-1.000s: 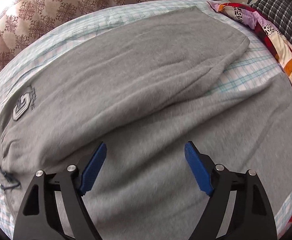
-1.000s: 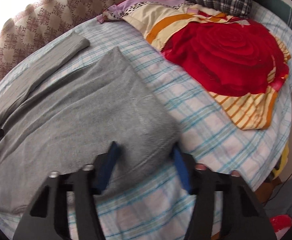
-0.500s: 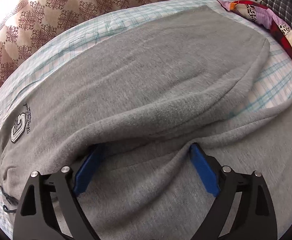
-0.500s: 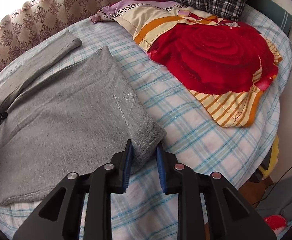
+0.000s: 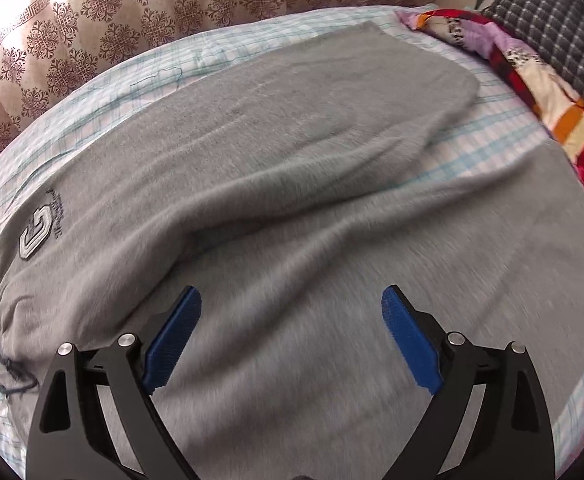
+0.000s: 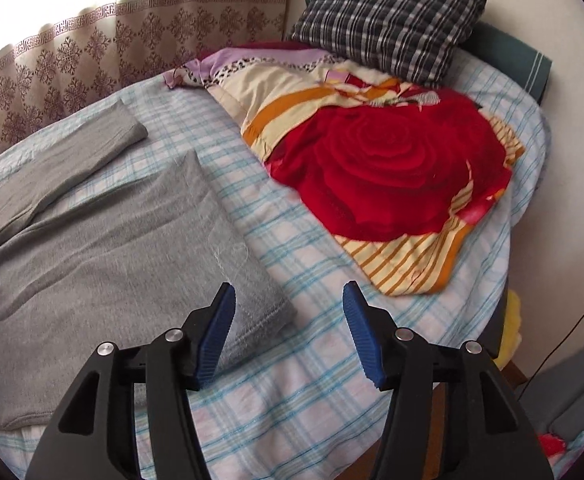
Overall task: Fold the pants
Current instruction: 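Move both tools toward the waistband near the printed logo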
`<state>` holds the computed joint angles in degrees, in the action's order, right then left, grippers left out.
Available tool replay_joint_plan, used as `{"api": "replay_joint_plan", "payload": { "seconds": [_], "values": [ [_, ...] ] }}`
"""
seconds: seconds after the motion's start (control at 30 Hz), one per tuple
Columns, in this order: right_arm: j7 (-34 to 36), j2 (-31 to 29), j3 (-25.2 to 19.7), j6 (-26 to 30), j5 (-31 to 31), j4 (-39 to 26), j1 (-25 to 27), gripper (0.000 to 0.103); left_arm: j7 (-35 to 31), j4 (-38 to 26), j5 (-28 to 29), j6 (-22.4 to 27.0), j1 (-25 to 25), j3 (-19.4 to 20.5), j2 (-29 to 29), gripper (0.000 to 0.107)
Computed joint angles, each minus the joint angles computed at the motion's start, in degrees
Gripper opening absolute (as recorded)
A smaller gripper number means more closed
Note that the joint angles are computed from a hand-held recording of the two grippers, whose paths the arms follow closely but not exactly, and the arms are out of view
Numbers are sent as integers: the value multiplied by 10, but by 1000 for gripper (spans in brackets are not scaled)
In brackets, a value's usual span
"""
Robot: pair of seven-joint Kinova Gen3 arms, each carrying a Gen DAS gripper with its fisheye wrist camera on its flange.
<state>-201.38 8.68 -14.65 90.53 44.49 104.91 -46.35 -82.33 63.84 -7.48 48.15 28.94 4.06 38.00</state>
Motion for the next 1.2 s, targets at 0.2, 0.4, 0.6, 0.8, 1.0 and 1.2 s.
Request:
{"api": "replay_joint_plan", "payload": {
  "seconds": [0.2,0.4,0.6,0.8,1.0,1.2],
  "values": [
    [43,21,0,-54,23,-27,-2,58,10,94,5,-38,-22,-6,-57,93],
    [96,54,20,-128,33,-63,-14,64,38,164,1,-57,-54,-14,-103,93],
    [170,99,36,-199,24,-116,-28,64,55,228,-17,-69,-77,-20,-141,93],
    [243,136,59,-252,-4,-168,-43,66,61,276,-22,-69,-102,-18,-156,93],
    [302,165,80,-277,-43,-208,-53,70,43,325,-14,-82,-120,-7,-172,93],
    [334,177,95,-296,-74,-222,-57,70,29,360,-2,-86,-132,1,-196,93]
  ]
}}
